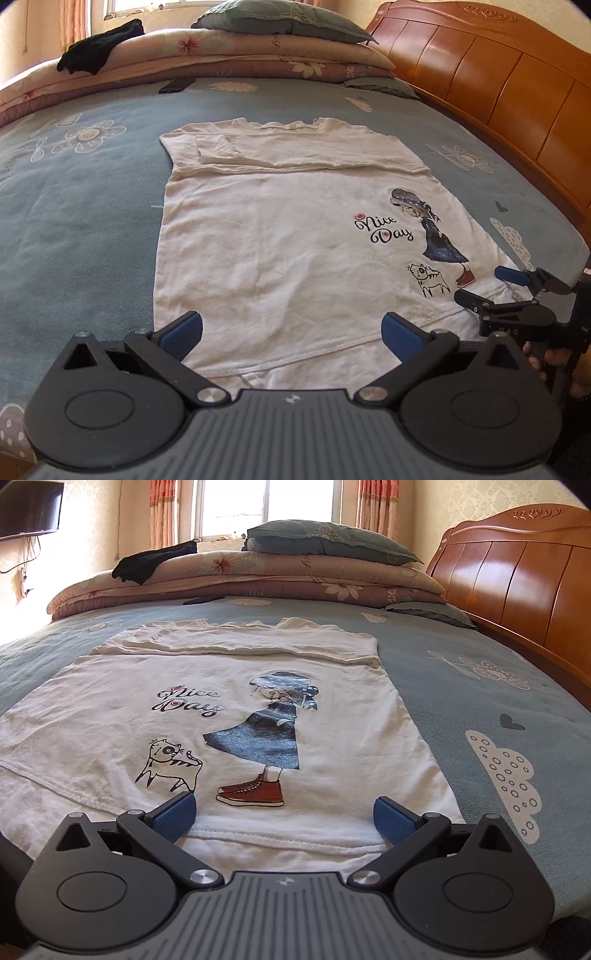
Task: Fold clothes
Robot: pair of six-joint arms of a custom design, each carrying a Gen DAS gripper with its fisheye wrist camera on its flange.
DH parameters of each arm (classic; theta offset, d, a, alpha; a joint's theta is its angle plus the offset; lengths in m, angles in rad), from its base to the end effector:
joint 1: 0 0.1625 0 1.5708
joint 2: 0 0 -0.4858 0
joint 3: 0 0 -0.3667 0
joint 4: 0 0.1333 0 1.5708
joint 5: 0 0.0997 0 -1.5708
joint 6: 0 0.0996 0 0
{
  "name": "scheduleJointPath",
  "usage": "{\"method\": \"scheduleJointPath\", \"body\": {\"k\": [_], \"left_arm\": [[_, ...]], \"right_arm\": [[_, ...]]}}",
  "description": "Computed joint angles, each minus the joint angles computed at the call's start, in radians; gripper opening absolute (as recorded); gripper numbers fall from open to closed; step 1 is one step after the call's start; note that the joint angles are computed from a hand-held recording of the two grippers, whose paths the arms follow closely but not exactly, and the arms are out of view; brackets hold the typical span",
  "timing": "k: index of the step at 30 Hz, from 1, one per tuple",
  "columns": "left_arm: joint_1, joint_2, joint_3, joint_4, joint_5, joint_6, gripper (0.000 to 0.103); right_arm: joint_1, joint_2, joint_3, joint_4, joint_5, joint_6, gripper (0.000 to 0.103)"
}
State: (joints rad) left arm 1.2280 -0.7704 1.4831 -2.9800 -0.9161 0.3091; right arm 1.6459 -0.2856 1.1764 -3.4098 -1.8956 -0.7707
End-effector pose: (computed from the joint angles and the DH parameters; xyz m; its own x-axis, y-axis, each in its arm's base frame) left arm -0.0705 -0.7746 0.2644 -0.7583 0.1233 -0.6401 0.5128 0.7190 -0.4690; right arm 0.1636 -0.8216 0.0402 -0.6615 -0.2706 0.6994 -0.7033 0.5477 -0.4532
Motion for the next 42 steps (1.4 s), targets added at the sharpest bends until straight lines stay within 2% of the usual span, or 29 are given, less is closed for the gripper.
{"method": "scheduleJointPath", "body": {"k": [4,11,16,22,25,27,30,34,38,42], "left_arm": [[-0.018,0.022,0.006,0.013,0.042,0.042,0.102],[-0.044,0.050,-0.011,0.129,0.103,0.016,0.102],[-0.068,0.046,0.021,0.096,0.147,0.092,0.102],[-0.089,0.053,0.071,-0.043,0.206,0.295,0.102],[-0.091,0.063,0.082,-0.101,0.218,0.372,0.102],[-0.089,0.072,0.093,-0.171,0.207,0.438,0.102],[-0.080,0.087,0.119,-0.305,0.155,0.580,0.102],[-0.067,0.126,0.132,-0.462,0.139,0.782,0.102],[-0.058,0.171,0.135,-0.612,0.125,1.014,0.102],[-0.050,0.196,0.124,-0.645,0.122,1.146,0.102]], "right_arm": [[0.001,-0.009,0.002,0.027,-0.007,0.012,0.103],[0.011,-0.020,-0.003,0.080,-0.042,0.021,0.103],[0.016,-0.026,0.001,0.090,-0.062,0.034,0.103],[0.027,-0.029,-0.002,0.113,-0.094,0.042,0.103],[0.030,-0.041,0.013,0.128,-0.087,0.040,0.103],[0.031,-0.050,0.030,0.123,-0.072,0.038,0.103],[0.032,-0.067,0.066,0.097,-0.028,0.020,0.103],[0.037,-0.079,0.105,0.050,0.031,-0.069,0.103],[0.045,-0.081,0.114,0.056,0.063,-0.172,0.103],[0.058,-0.069,0.091,0.083,0.048,-0.254,0.103]]}}
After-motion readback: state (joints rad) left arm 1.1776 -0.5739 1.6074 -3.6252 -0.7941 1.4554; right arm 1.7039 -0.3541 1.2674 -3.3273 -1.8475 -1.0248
